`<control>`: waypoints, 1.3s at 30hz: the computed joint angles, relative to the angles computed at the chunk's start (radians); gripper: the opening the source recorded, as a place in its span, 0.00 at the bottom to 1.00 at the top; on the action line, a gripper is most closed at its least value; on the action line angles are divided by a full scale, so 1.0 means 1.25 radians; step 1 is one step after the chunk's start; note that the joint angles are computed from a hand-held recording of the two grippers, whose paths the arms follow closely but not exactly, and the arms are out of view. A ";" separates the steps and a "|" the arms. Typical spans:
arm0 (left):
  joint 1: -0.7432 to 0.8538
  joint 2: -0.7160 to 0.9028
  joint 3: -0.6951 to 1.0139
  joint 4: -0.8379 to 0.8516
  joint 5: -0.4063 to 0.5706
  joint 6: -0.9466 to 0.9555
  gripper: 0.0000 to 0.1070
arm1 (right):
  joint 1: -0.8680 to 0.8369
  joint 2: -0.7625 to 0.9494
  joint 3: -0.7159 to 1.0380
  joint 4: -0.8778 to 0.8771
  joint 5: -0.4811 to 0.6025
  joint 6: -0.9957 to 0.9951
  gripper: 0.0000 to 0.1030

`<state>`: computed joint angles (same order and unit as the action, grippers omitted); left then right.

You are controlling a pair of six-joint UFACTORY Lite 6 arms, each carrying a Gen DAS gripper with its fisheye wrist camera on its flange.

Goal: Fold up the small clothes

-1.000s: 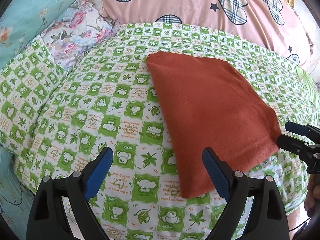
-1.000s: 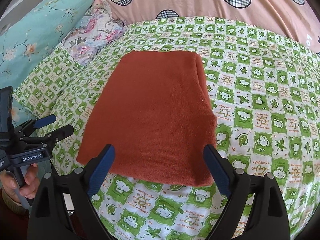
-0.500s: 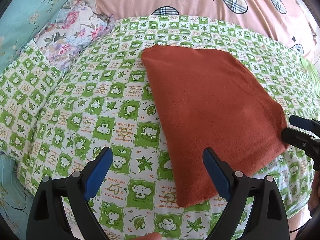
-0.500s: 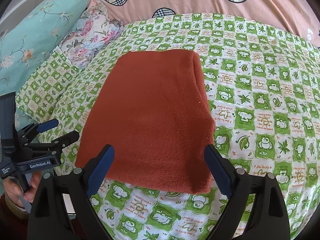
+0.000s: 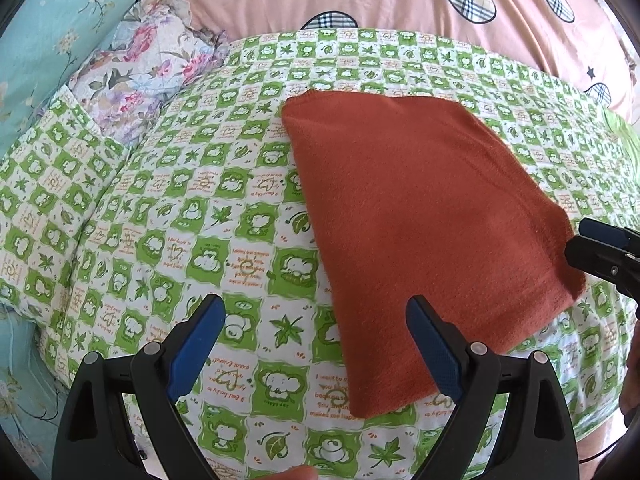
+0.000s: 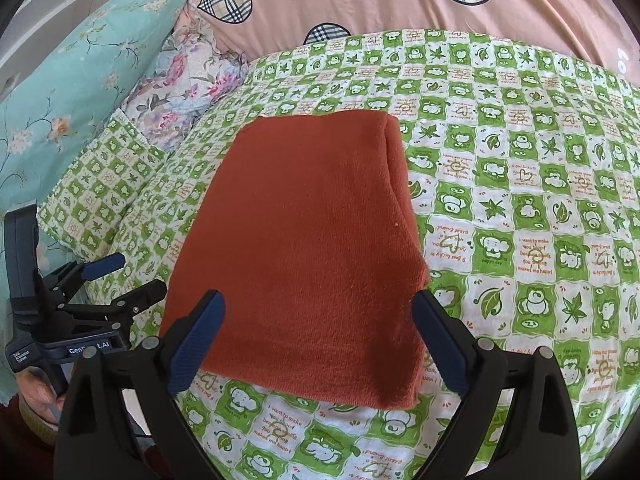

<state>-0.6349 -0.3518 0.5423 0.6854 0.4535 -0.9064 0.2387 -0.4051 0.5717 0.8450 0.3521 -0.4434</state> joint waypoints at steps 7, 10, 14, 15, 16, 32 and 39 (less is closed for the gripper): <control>0.044 0.060 0.032 -0.052 -0.082 0.078 0.88 | -0.042 0.154 0.118 -0.032 0.051 -0.031 0.93; 0.050 0.097 0.072 -0.097 -0.055 0.118 0.88 | -0.048 0.201 0.190 -0.150 0.106 0.066 0.93; 0.062 0.168 0.156 -0.170 0.002 0.190 0.88 | -0.072 0.191 0.225 -0.179 0.151 0.065 0.94; 0.072 0.178 0.172 -0.201 0.002 0.221 0.88 | -0.074 0.193 0.233 -0.194 0.151 0.073 0.94; 0.078 0.189 0.186 -0.208 0.002 0.230 0.88 | -0.077 0.197 0.237 -0.196 0.147 0.070 0.94; 0.035 0.016 0.019 0.074 -0.005 -0.072 0.88 | 0.059 0.026 0.065 -0.255 0.021 0.201 0.94; -0.081 -0.082 -0.052 0.098 0.074 -0.148 0.92 | 0.087 -0.072 -0.007 -0.335 0.019 0.295 0.95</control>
